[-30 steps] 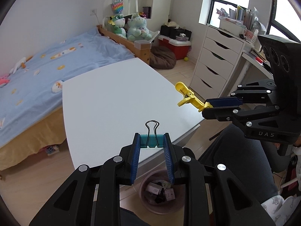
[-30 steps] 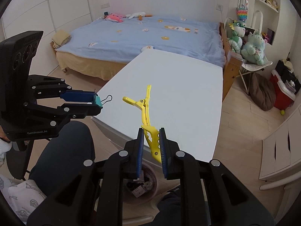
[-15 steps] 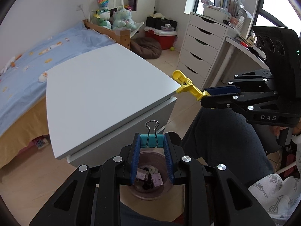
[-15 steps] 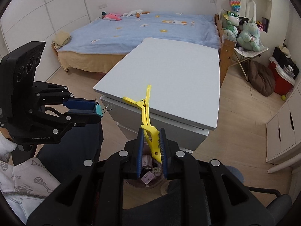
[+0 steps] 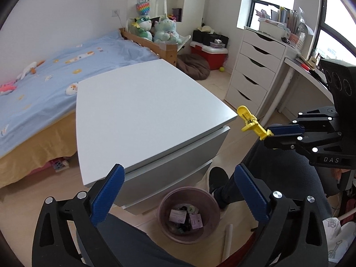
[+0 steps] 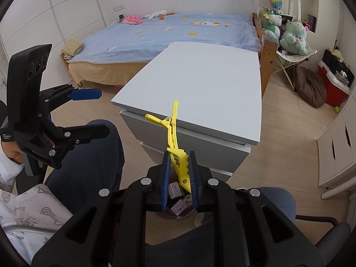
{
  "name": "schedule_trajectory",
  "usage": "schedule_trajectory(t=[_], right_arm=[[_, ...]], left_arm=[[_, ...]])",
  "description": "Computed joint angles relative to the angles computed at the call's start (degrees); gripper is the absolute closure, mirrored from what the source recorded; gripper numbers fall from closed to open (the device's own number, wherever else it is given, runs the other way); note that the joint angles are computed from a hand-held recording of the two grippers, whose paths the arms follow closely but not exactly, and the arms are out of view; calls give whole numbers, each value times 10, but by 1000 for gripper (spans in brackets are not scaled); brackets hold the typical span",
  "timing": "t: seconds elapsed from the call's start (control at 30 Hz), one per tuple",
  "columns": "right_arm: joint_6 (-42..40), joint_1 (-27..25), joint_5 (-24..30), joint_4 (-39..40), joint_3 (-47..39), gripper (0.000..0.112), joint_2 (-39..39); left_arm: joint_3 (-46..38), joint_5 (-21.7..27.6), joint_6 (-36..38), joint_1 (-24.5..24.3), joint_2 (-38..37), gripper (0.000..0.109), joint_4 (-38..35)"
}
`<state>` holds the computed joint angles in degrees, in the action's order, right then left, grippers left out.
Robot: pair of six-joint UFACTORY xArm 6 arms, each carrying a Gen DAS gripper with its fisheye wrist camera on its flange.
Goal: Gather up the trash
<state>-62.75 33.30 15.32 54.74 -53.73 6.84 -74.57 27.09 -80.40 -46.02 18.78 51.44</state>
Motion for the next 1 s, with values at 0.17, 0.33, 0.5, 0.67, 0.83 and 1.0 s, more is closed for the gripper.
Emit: schedule_trajectory(t=[0.17,0.33,0.5,0.67,0.83,1.0], right_arm=[[-7,3,3,7,1,96,1],[-8,11,8,4,2,96,4],[-1,21,17,-5,-7,96,14],[-17,31,24,5,-14,88,16],[-46,39,0,58,-14,23,16],[-1,35,-13,52,-16,14,16]], left_arm=[[28,7,-65,-1,-29,13,50],[53,22,-86,-3,-56,13,62],[75,28,-104,0,-73,13,69],[87,30,-115,1,-83,13,73],[90,36,-118,-1,-86,13,74],[90,36,-111,-1,-86,13,69]])
